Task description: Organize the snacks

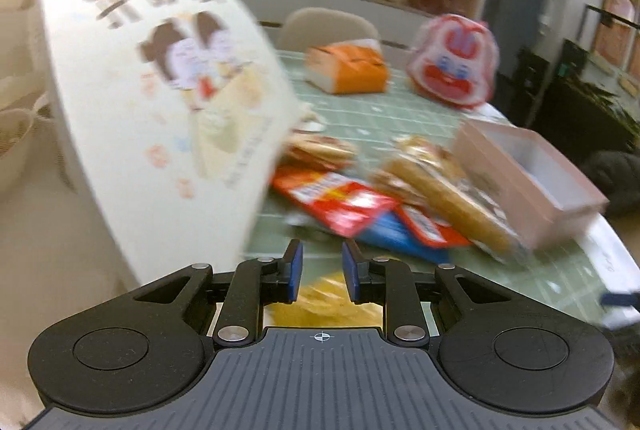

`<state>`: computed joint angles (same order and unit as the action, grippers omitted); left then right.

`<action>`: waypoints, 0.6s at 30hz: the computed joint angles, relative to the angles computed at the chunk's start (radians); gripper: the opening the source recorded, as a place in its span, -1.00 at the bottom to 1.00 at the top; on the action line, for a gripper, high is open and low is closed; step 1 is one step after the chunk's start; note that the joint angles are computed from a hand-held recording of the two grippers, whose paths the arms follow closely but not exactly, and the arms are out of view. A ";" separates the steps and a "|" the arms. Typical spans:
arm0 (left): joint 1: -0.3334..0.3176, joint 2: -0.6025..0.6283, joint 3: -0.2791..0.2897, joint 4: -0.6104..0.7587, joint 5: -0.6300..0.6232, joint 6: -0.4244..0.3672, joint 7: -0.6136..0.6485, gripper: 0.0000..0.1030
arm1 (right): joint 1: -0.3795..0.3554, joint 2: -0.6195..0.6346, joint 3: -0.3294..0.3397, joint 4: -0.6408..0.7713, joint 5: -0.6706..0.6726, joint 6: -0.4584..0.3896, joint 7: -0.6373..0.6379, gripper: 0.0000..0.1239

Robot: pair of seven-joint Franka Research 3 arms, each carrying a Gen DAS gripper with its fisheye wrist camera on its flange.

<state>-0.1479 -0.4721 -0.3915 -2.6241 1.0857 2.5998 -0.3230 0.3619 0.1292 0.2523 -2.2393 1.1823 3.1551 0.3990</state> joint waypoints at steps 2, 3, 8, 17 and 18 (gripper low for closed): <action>0.016 0.007 0.017 -0.013 0.012 0.029 -0.013 -0.51 | 0.000 -0.017 0.001 -0.013 0.002 -0.030 -0.024 0.66; 0.023 0.017 0.027 -0.018 0.021 0.056 -0.017 -0.51 | 0.004 -0.033 -0.008 -0.024 -0.025 -0.064 -0.024 0.66; 0.030 0.006 0.032 -0.062 -0.001 0.173 -0.037 -0.48 | 0.045 -0.087 -0.023 -0.053 0.125 -0.060 -0.223 0.66; 0.080 -0.008 -0.070 -0.087 -0.080 0.369 -0.082 -0.48 | 0.096 -0.164 -0.082 -0.078 0.265 -0.171 -0.308 0.66; 0.089 -0.012 -0.087 -0.085 -0.087 0.357 -0.086 -0.48 | 0.098 -0.187 -0.088 -0.097 0.245 -0.224 -0.294 0.66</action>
